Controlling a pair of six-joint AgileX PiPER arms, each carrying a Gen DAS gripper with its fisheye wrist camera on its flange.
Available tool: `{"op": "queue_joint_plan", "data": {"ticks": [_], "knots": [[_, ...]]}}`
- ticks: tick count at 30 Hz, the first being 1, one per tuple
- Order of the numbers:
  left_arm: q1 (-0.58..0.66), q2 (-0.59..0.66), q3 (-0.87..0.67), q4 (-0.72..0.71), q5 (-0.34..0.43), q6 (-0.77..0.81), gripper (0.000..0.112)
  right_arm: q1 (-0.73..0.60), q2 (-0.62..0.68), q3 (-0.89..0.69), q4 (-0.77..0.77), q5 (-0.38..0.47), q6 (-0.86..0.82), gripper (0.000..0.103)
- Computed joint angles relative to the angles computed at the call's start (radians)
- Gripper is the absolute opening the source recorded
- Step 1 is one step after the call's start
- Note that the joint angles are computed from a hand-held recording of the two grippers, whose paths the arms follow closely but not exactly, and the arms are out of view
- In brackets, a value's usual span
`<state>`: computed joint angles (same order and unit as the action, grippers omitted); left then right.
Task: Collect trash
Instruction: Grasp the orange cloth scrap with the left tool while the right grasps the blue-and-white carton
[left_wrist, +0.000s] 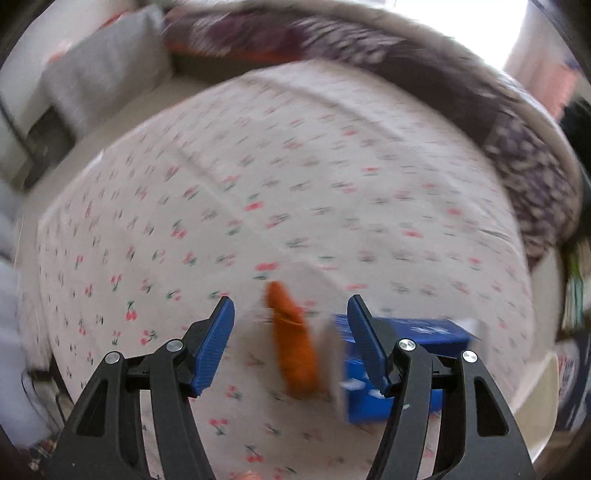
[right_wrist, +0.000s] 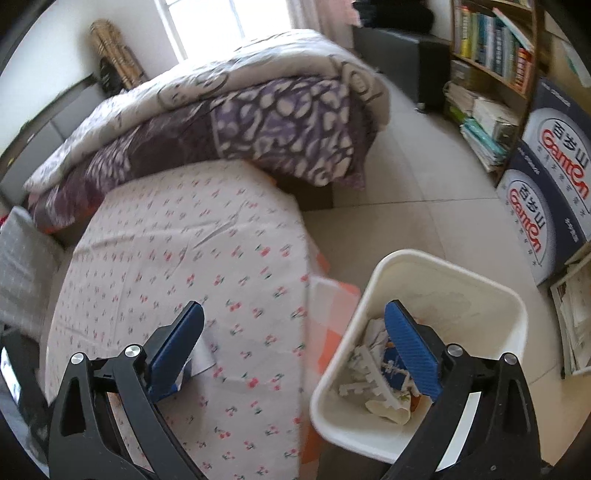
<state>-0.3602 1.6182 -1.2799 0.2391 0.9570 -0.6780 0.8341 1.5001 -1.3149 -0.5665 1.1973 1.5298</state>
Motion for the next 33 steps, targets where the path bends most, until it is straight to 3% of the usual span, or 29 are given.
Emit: {"op": "queue_joint_plan", "data": {"ticks": [5, 9, 11, 14, 15, 21, 30, 33], "knots": [[0.085, 0.064, 0.007, -0.134, 0.008, 0.071, 0.063, 0.005, 0.067, -0.052, 0.056, -0.046, -0.013, 0.094], [0.050, 0.067, 0.015, -0.116, -0.002, 0.091, 0.059, 0.006, 0.109, -0.084, 0.094, -0.077, -0.005, 0.094], [0.014, 0.072, 0.012, -0.057, 0.021, 0.072, 0.051, 0.003, 0.130, -0.098, 0.129, -0.103, 0.001, 0.094], [-0.013, 0.052, 0.031, -0.008, 0.028, 0.086, 0.029, -0.002, 0.158, -0.103, 0.192, -0.158, 0.014, 0.094], [-0.011, 0.045, 0.037, -0.009, 0.026, 0.095, 0.027, -0.004, 0.169, -0.108, 0.213, -0.174, 0.016, 0.094], [0.101, -0.055, 0.125, -0.031, -0.037, 0.211, 0.024, 0.033, 0.294, -0.215, 0.276, -0.215, 0.051, 0.094], [0.267, -0.168, 0.146, -0.109, -0.066, 0.383, 0.023, 0.022, 0.469, -0.354, 0.330, -0.220, 0.152, 0.094], [0.303, -0.185, 0.141, -0.141, -0.061, 0.423, 0.023, 0.025, 0.530, -0.436, 0.305, -0.169, 0.145, 0.095]]}}
